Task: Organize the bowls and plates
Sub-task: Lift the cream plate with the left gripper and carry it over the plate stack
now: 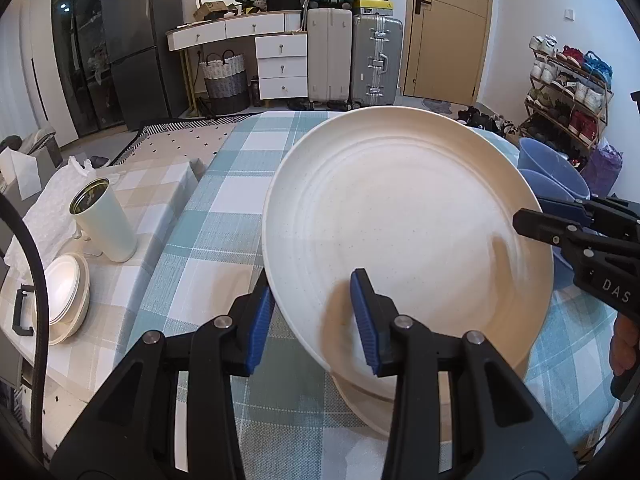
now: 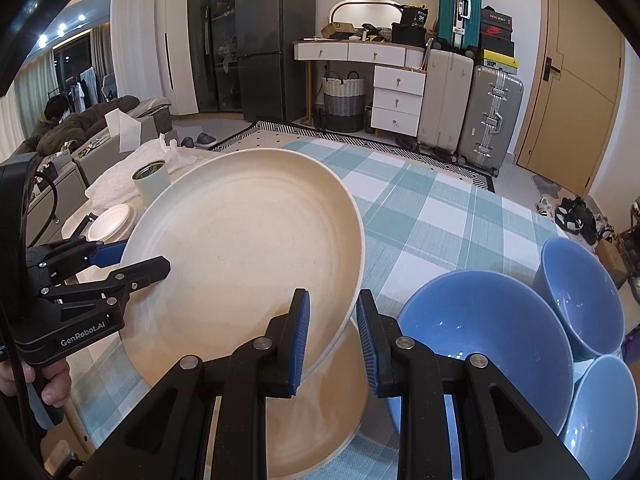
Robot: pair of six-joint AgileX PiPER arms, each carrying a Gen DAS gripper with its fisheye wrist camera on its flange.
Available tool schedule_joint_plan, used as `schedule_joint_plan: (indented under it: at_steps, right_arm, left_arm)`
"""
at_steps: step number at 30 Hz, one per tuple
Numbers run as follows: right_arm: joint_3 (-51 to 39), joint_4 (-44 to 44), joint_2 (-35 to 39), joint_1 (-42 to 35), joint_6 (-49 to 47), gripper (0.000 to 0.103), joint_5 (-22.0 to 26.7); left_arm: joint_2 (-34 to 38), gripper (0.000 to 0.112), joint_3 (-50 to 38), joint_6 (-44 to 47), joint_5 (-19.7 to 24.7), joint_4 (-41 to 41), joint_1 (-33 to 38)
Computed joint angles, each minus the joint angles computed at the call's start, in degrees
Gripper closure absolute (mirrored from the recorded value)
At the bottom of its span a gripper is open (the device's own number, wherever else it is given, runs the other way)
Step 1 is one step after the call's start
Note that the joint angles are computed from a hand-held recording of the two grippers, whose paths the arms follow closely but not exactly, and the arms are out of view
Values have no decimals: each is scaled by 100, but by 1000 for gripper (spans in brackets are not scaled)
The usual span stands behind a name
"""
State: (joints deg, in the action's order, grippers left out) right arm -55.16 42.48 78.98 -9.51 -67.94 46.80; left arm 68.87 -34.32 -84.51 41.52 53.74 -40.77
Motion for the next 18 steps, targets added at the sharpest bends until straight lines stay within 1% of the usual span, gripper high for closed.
schedule_joint_plan:
  at_steps: [6, 14, 18]
  right_arm:
    - [304, 31, -111, -144, -144, 79, -33]
    - [774, 54, -338, -362, -353, 79, -134]
    - [1080, 11, -483, -345, -508, 79, -369]
  left_arm:
    - [45, 77, 117, -154, 36, 132, -154]
    - [189, 77, 315, -490, -57, 328, -413]
    - [293, 77, 430, -695, -147, 435, -475]
